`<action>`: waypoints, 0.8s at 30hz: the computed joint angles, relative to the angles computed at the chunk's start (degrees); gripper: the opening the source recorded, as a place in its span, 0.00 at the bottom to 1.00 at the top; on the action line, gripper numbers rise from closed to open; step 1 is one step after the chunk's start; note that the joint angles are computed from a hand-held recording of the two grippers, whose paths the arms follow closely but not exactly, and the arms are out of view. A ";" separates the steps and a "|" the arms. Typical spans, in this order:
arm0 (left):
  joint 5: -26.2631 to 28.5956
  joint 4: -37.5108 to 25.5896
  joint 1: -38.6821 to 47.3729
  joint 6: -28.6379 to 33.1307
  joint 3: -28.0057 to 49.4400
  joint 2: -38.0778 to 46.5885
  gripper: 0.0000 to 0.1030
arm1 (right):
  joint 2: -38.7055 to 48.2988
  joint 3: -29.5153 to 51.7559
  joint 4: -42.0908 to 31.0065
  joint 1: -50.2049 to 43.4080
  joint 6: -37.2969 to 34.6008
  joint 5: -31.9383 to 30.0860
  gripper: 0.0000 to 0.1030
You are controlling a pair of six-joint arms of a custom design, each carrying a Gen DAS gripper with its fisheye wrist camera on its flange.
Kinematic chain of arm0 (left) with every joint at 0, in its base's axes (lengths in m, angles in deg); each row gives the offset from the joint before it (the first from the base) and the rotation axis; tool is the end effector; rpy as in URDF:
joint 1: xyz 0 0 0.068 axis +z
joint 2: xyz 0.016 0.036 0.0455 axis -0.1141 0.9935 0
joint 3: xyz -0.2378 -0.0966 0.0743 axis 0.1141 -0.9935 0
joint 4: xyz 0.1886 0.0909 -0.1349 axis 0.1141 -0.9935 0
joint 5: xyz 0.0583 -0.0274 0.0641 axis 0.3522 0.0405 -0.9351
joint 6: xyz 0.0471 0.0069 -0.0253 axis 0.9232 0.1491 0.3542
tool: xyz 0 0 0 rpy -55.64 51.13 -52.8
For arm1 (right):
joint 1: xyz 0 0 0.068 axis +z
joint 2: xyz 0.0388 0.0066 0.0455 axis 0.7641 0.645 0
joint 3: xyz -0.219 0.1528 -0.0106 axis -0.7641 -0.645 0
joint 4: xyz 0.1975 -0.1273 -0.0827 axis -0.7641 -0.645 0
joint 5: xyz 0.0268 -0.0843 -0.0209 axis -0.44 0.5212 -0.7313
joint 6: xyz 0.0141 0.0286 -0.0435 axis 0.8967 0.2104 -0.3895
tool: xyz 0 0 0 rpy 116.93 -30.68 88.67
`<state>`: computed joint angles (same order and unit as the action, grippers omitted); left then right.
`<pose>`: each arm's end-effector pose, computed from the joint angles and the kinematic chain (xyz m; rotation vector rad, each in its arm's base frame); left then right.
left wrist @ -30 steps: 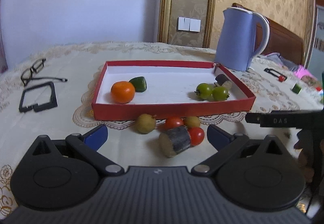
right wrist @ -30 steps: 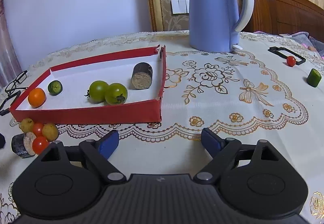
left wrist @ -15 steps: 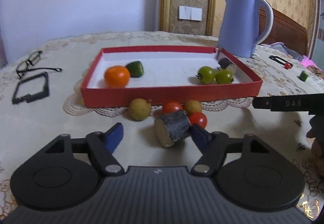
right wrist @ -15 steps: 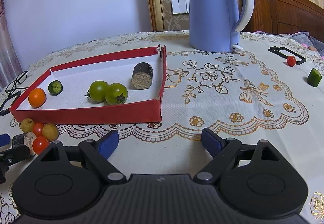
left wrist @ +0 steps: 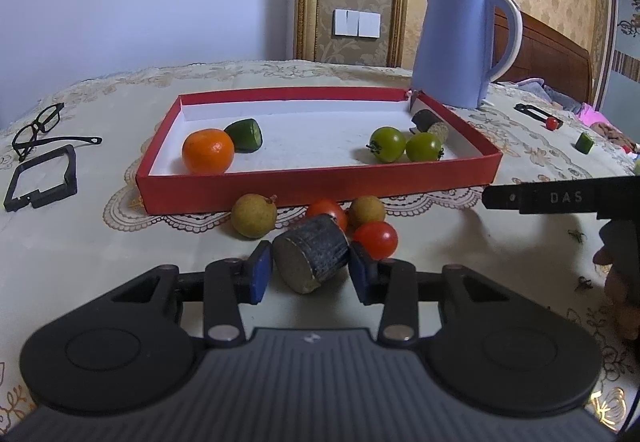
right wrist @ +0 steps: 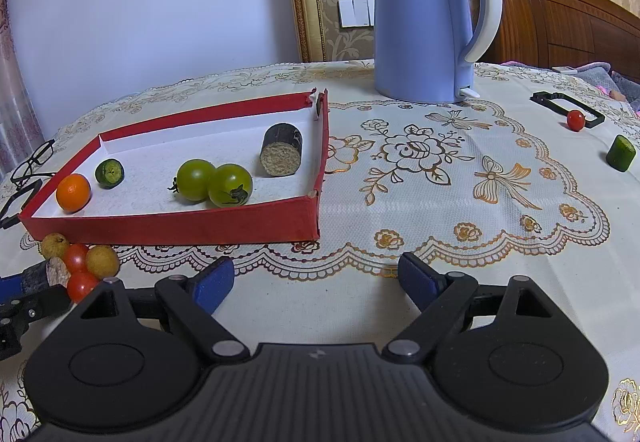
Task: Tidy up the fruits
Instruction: 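Carry the dark piece into the red tray and open the left gripper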
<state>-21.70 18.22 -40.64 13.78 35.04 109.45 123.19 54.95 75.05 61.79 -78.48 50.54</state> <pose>0.1591 -0.0901 0.0335 0.0476 2.1287 -0.0821 0.2412 0.0540 0.0312 -0.1273 2.2106 0.2803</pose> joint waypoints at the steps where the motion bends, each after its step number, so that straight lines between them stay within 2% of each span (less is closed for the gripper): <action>1: 0.16 0.15 0.14 0.05 -0.35 -0.55 0.36 | 0.02 0.01 0.00 0.02 -0.03 0.05 0.87; 3: 0.64 0.49 0.68 0.57 -1.34 -2.51 0.36 | 0.02 0.01 0.00 0.02 -0.03 0.05 0.87; 5: 1.05 -2.45 1.29 1.21 -1.66 -6.98 0.36 | 0.07 0.04 0.02 0.02 -0.03 0.05 0.87; 9: 3.88 -12.75 4.79 3.03 0.45 -17.62 0.36 | 0.11 0.05 0.05 0.01 -0.04 0.03 0.87; 12: 6.11 -21.38 7.99 4.55 5.07 -22.15 0.36 | 0.12 0.05 0.08 -0.02 -0.04 0.01 0.87; 18: 8.66 -31.47 12.79 5.81 15.87 -18.82 0.36 | 0.08 -0.01 0.09 0.04 0.03 0.05 0.87; 24: 8.42 -35.96 13.82 7.56 23.03 -13.55 0.36 | 0.07 -0.06 0.14 -0.10 -0.03 -0.08 0.87</action>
